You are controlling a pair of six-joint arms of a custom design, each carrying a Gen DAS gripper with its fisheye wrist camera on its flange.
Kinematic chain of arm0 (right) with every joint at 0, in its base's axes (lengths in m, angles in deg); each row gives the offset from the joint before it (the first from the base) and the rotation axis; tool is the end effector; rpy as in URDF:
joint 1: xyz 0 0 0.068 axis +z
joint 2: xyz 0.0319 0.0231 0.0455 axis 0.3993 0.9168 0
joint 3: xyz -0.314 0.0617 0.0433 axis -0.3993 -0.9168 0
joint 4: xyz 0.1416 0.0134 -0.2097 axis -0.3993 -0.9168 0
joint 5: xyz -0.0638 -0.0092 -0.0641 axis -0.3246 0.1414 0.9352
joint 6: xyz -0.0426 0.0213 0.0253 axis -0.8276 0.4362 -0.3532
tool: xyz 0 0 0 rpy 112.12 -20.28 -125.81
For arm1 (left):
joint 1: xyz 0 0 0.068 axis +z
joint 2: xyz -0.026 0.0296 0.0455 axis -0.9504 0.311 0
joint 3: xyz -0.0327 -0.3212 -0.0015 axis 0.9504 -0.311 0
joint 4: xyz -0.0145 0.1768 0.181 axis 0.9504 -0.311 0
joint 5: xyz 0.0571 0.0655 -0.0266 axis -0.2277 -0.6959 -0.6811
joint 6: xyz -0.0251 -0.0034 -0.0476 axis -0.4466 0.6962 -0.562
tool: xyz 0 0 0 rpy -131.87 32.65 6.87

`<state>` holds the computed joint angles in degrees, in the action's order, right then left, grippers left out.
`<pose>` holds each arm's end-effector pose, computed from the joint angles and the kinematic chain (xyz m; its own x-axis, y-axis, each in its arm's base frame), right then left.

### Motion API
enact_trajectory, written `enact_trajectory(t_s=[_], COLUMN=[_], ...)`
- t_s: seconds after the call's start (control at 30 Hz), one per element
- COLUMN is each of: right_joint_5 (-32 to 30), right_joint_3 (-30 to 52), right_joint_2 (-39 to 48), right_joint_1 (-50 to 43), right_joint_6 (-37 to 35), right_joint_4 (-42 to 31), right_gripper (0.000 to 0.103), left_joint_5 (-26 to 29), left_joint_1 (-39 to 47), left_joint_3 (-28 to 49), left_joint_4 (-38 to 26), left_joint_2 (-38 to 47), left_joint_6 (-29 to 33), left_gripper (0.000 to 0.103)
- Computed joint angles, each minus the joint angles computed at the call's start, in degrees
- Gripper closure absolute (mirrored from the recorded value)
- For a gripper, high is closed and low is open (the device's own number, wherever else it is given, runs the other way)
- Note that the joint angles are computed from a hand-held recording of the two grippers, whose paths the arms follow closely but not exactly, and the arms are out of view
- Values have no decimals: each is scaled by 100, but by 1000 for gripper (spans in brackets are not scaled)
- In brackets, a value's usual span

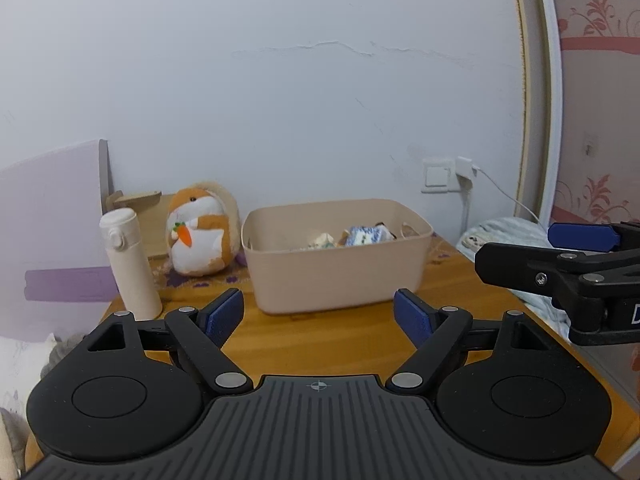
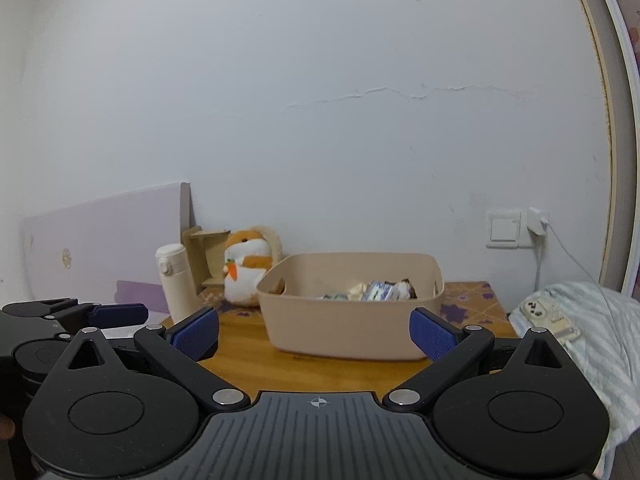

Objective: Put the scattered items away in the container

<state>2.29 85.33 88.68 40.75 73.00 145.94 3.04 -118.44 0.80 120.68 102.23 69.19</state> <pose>0.2605 0.0819 0.1789 -0.3076 0.0186 -0.9513 -0.2911 0.9500 0.1127 0.2362 -0.2185 0.1781 -0.3653 0.0910 -0.9264 0.1285 0.9906 0.0467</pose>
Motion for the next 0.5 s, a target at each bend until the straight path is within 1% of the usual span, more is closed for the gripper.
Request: enact_trajectory(t_s=[0.07,0.17,0.3,0.37,0.5], right_joint_5=[76,357,387,414,677], right_joint_3=[-179,-484,-767,-958,-1340], right_joint_2=[-75,-186,-370,-447,-647], right_joint_1=[74,244,286,291,388], right_joint_6=[-28,-107,22,116,171], right_joint_4=[55,219,226,360,649], right_gripper=[0,0,0,0,0], left_joint_5=[-111,-234,-465,-612,-791], left_joint_1=[-153,-343,-688,-878,-1196], left_joint_3=[-116,-281,-467,-553,-704], left_joint_4=[-22,-16,-91,-140,-253], left_joint_2=[-50,-124,-213,-251,-331], left_joint_6=[-25,-128,-390,-533,-852], left_gripper=[19,19,19,19,19])
